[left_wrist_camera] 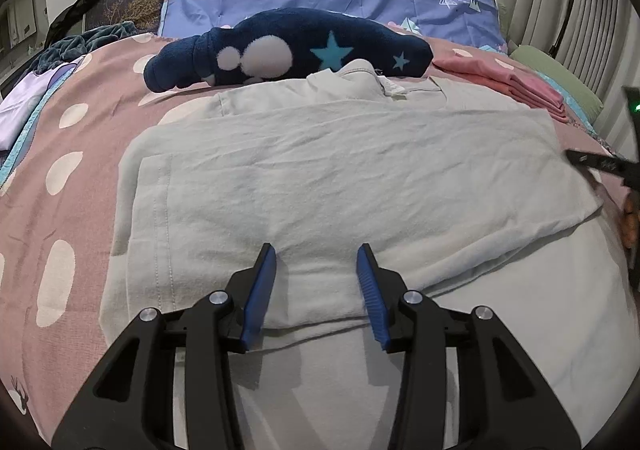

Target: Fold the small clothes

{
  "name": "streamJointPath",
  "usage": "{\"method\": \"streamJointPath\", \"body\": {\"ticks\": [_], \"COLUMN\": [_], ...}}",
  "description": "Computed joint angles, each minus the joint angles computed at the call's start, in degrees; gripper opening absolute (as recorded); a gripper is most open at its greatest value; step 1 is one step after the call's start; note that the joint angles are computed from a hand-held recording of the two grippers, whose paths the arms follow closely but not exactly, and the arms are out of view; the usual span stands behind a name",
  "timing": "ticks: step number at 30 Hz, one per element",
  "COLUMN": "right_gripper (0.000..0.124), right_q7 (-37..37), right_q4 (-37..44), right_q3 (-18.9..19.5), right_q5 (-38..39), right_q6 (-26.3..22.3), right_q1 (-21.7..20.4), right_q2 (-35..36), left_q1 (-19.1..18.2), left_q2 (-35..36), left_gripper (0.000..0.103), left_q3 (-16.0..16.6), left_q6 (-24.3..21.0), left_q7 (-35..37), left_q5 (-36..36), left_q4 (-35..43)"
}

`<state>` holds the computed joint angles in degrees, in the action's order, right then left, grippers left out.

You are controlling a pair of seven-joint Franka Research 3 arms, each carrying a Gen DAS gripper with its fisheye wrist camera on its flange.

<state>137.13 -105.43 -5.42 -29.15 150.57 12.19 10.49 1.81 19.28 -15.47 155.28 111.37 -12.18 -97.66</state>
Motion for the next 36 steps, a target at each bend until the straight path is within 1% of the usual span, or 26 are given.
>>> {"method": "streamJointPath", "body": {"ticks": [1, 2, 3, 4, 5, 6, 7, 8, 9, 11, 12, 13, 14, 15, 16, 17, 18, 21, 23, 25, 27, 29, 33, 34, 35, 36], "right_gripper": [0.0, 0.0, 0.0, 0.0, 0.0, 0.0, 0.0, 0.0, 0.0, 0.0, 0.004, 0.006, 0.009, 0.012, 0.013, 0.017, 0.019, 0.019, 0.019, 0.02, 0.02, 0.021, 0.021, 0.021, 0.028, 0.029], "right_q7": [4.2, 4.5, 0.7, -2.3, -4.1, -4.2, -3.6, -3.4, -3.1, -3.1, -3.7, -5.2, -6.3, -8.7, -11.1, -12.9, -14.2, -17.7, -18.4, -18.8, -19.3, -20.4, -21.9, -22.0, -21.6, -21.4], "right_q4": [-1.7, -4.4, -7.0, -7.9, -8.1, -7.5, -7.8, -9.2, -10.9, -16.2, -17.3, -20.5, -23.4, -27.4, -29.7, -32.4, -35.0, -41.5, -45.1, -48.2, -50.6, -52.7, -58.2, -58.9, -59.5, -59.6], "right_q3": [-0.8, 0.3, 2.5, 2.7, 3.5, 3.9, 3.0, 3.7, 3.6, 4.1, 4.6, 4.9, 5.3, 5.1, 4.7, 4.2, 3.7, 1.5, 2.5, 4.8, 6.2, 6.1, 6.0, 6.5, 7.6, 8.5], "right_q5": [-4.4, -4.7, -1.9, -0.1, 0.2, -1.6, -3.9, -4.0, -2.6, 3.5, 5.2, 7.3, 8.4, 11.0, 14.0, 17.2, 20.3, 30.0, 33.0, 34.2, 36.0, 38.9, 44.8, 45.8, 46.3, 46.6], "right_q6": [0.4, 4.0, 7.6, 8.0, 6.2, 2.7, 0.8, 2.2, 5.1, 8.1, 9.2, 11.0, 12.4, 14.0, 14.6, 14.9, 15.0, 15.8, 16.1, 15.8, 15.5, 15.6, 14.3, 13.7, 12.3, 8.2], "right_q1": [1.6, 1.2, -0.1, 0.6, 0.8, 1.2, 2.1, 1.1, 0.5, -0.5, -1.1, -1.7, -2.2, -2.1, -1.5, -0.7, 0.2, 3.9, 4.6, 4.2, 4.1, 5.2, 7.3, 7.1, 6.2, 5.4], "right_q2": [-2.2, -4.4, -6.1, -6.6, -6.7, -6.1, -5.0, -5.3, -6.1, -11.4, -12.6, -15.6, -18.2, -21.8, -23.9, -26.5, -28.9, -34.4, -37.4, -40.3, -43.1, -45.7, -53.5, -55.0, -56.7, -58.8], "left_q1": [0.0, 0.1, 0.1, 0.2, 0.3, 0.4, 0.7, 1.1, 1.7, 3.0, 4.0, 6.9, 8.0, 9.0, 9.8, 9.8, 9.8, 9.9, 9.2, 7.6, 6.4, 5.2, 2.7, 2.2, 1.6, 1.2], "left_q2": [0.0, 0.0, 0.0, 0.0, 0.0, 0.0, -0.1, -0.1, -0.4, -2.8, -4.8, -8.2, -10.3, -13.0, -16.3, -18.3, -20.0, -24.5, -26.2, -29.3, -31.2, -33.3, -37.2, -38.4, -39.5, -40.7], "left_gripper": [0.044, 0.044, 0.044, 0.044, 0.045, 0.045, 0.045, 0.046, 0.047, 0.05, 0.052, 0.059, 0.063, 0.064, 0.065, 0.067, 0.067, 0.067, 0.067, 0.068, 0.068, 0.068, 0.068, 0.068, 0.068, 0.068], "left_q3": [0.0, -0.1, -0.2, -0.3, -0.3, -0.5, -0.7, -1.0, -1.5, -2.2, -2.7, -4.9, -5.3, -5.4, -4.8, -3.7, -2.4, 2.0, 4.0, 6.3, 8.7, 11.1, 16.1, 17.6, 18.7, 19.8], "left_q6": [0.0, 0.0, -0.1, -0.2, -0.2, -0.3, -0.5, -0.8, -1.2, -1.2, -0.4, 0.4, 0.5, 0.4, -0.1, -0.8, -1.9, -9.2, -11.4, -11.7, -14.9, -17.4, -21.6, -23.4, -24.0, -24.7], "left_q7": [0.0, 0.2, 0.2, 0.3, 0.4, 0.6, 0.9, 1.6, 2.4, 5.0, 8.4, 15.8, 20.7, 26.1, 30.9, 32.8, 33.7, 32.5, 32.1, 36.6, 37.7, 39.5, 42.0, 42.4, 42.6, 42.8], "left_q5": [0.0, -0.2, -0.3, -0.5, -0.7, -1.0, -1.6, -2.5, -3.9, -7.1, -10.5, -17.7, -22.4, -27.6, -32.1, -33.9, -35.1, -35.0, -33.5, -36.8, -38.0, -38.8, -40.6, -41.0, -41.0, -40.8], "left_q4": [-0.1, 0.0, 0.0, 0.1, 0.1, 0.1, 0.0, 0.1, 0.1, -2.1, -4.3, -7.9, -9.9, -12.5, -15.7, -17.7, -19.4, -24.5, -27.3, -31.2, -32.8, -34.7, -38.5, -39.5, -40.6, -41.6]}}
